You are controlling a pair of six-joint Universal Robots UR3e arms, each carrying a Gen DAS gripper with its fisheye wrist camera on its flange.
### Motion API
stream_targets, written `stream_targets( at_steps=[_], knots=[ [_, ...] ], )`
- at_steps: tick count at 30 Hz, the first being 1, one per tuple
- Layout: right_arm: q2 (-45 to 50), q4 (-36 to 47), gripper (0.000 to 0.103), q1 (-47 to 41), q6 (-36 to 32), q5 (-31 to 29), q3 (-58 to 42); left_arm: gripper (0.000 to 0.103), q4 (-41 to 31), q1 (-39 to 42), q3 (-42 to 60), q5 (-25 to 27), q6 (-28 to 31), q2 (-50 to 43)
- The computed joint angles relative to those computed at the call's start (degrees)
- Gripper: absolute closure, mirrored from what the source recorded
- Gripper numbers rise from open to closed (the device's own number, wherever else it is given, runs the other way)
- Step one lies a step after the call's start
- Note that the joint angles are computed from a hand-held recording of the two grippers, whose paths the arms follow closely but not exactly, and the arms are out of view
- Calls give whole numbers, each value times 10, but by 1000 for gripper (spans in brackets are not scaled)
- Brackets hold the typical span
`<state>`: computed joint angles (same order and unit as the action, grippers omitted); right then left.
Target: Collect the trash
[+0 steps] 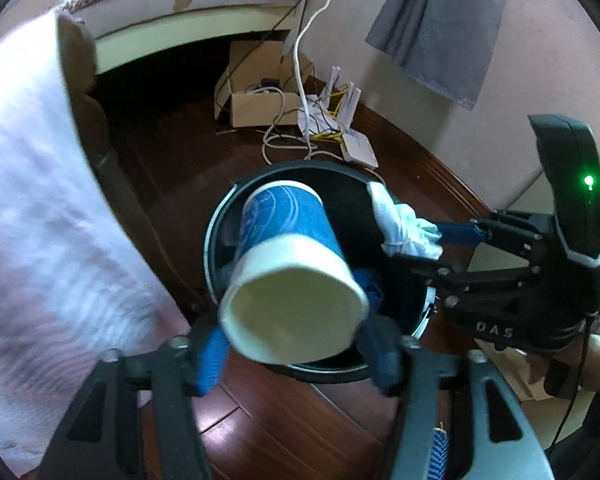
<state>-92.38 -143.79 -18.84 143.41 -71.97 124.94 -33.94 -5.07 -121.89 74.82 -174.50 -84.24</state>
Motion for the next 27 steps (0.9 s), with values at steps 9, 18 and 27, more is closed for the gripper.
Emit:
stream_targets(
  at_steps=[9, 18, 27],
  knots=[
    [23, -63, 0, -26, 6, -53, 15, 4, 9, 3, -12, 27, -28, -6],
    [-23, -70, 0, -1, 10, -57, 48, 2, 10, -7, -16, 53, -28, 6],
    [-69, -31, 0, -3, 26, -44, 41, 2, -31, 17, -33, 48, -26, 72]
  ],
)
